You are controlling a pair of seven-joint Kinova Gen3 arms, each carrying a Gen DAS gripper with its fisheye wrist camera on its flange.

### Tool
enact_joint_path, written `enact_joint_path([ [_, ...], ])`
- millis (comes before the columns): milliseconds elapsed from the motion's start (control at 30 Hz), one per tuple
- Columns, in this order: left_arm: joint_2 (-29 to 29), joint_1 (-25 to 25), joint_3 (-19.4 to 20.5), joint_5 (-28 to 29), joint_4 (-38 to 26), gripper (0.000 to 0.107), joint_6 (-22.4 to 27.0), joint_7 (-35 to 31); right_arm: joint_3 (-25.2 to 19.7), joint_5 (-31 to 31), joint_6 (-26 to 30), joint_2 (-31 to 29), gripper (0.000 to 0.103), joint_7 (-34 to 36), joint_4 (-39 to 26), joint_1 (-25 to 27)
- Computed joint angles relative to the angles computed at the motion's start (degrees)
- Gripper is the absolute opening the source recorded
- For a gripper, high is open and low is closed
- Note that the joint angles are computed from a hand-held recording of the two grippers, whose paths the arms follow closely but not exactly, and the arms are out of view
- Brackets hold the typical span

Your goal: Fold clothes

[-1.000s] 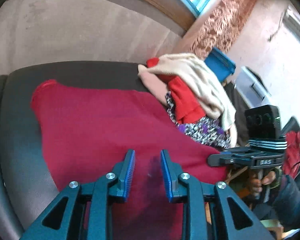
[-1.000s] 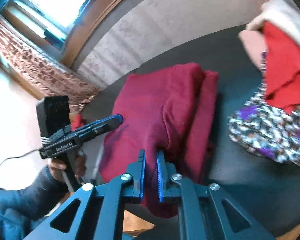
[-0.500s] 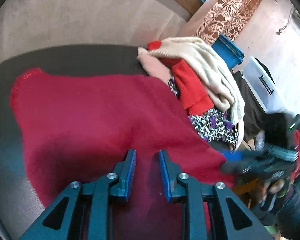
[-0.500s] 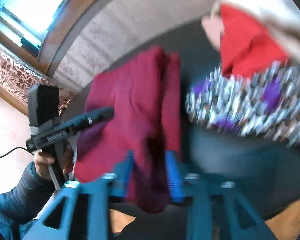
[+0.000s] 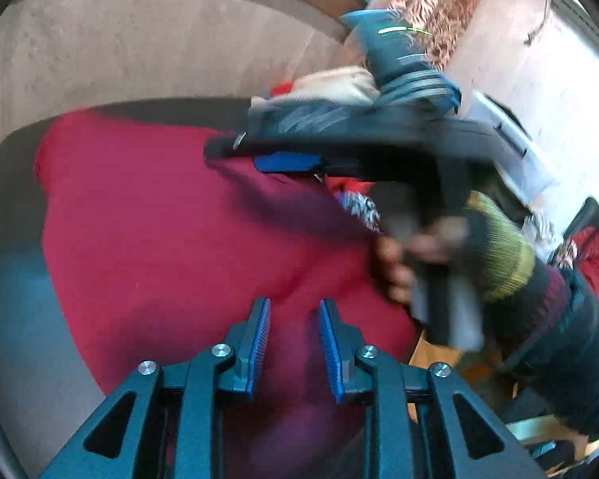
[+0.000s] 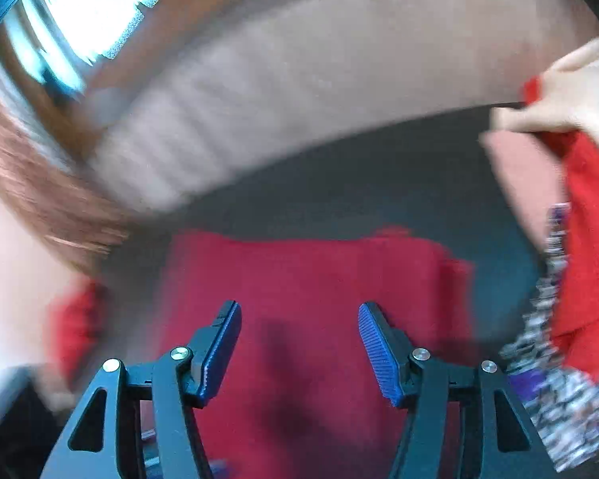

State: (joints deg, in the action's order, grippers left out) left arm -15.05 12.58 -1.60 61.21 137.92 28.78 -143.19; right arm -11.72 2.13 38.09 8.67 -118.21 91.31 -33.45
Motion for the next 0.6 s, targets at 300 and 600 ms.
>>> enact_joint_path([
  [300,0.07,-5.91,-8.74,2.14,2.85,0.001,8.10,-6.91,-1.07,5.89,-5.38,3.25,0.067,-5.38,-0.02,-2.80],
  [600,-7.64,-15.87,-17.61,2.17,0.93,0.015,13.20,-11.81,-1.26,-2.60,-10.57,4.98,0.072,1.57,0.04,-1.92],
])
